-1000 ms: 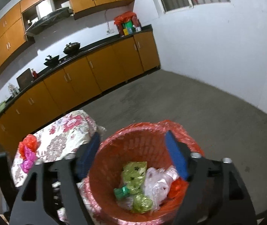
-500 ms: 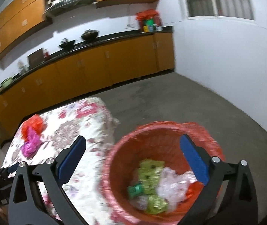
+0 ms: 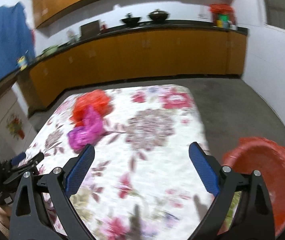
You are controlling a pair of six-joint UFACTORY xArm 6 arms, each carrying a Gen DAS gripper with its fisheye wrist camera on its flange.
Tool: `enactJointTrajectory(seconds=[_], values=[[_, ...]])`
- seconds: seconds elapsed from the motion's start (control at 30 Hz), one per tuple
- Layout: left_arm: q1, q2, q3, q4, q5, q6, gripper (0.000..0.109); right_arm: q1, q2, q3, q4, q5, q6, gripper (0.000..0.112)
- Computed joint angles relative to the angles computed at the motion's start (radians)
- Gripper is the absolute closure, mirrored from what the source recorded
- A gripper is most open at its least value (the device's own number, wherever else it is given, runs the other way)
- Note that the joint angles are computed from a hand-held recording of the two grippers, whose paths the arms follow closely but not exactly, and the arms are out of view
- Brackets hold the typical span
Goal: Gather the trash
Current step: 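Move both open tools back toward the red and pink bags on the table, then grasp the pink bag with the right tool while the left tool grasps the red bag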
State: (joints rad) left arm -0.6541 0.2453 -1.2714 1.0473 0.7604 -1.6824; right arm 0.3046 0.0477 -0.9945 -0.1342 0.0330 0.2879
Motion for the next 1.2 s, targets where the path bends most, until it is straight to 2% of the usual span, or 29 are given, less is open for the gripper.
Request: enactJointTrajectory(seconds=[0.1, 0.23, 0.33, 0.47, 0.6, 0.67, 0.73, 0.77, 0.8, 0.9, 1.03, 1.13, 1.2], values=[[0.01, -0.029, 0.035, 0.032, 0.021, -0.036, 0.023, 0.052, 0.076, -0.079, 0.019, 0.028, -0.036, 0.018], [0.03, -0.076, 0.093, 0.068, 0.038, -0.09, 0.022, 0.098, 0.178, -0.187, -0.036, 0.065, 0.006, 0.017], [0.049, -0.118, 0.142, 0.086, 0.04, -0.138, 0.022, 0.127, 0.276, -0.304, -0.011, 0.107, 0.001, 0.017], [0.071, -0.167, 0.198, 0.095, 0.039, -0.183, 0.022, 0.157, 0.422, -0.5, 0.019, 0.191, 0.04, 0.016], [0.089, -0.197, 0.229, 0.092, 0.044, -0.197, 0.022, 0.178, 0.581, -0.728, -0.015, 0.323, 0.116, 0.016], [0.097, -0.204, 0.234, 0.091, 0.047, -0.203, 0.022, 0.182, 0.626, -0.783, 0.004, 0.357, 0.116, 0.016], [0.105, -0.206, 0.236, 0.09, 0.044, -0.201, 0.022, 0.183, 0.663, -0.824, 0.034, 0.389, 0.088, 0.032], [0.109, -0.205, 0.236, 0.09, 0.041, -0.201, 0.022, 0.183, 0.676, -0.839, 0.072, 0.409, 0.046, 0.045], [0.113, -0.203, 0.235, 0.092, 0.035, -0.203, 0.022, 0.181, 0.676, -0.827, 0.11, 0.409, 0.006, 0.048], [0.121, -0.185, 0.22, 0.092, 0.015, -0.2, 0.022, 0.172, 0.616, -0.716, 0.119, 0.335, -0.036, 0.054], [0.135, -0.132, 0.165, 0.09, -0.042, -0.166, 0.022, 0.142, 0.504, -0.538, 0.165, 0.265, -0.092, 0.055], [0.146, -0.054, 0.07, 0.071, -0.1, -0.075, 0.022, 0.102, 0.403, -0.379, 0.104, 0.208, -0.053, 0.056], [0.15, 0.016, -0.019, 0.052, -0.136, 0.004, 0.021, 0.068, 0.339, -0.287, 0.002, 0.181, 0.03, 0.055]])
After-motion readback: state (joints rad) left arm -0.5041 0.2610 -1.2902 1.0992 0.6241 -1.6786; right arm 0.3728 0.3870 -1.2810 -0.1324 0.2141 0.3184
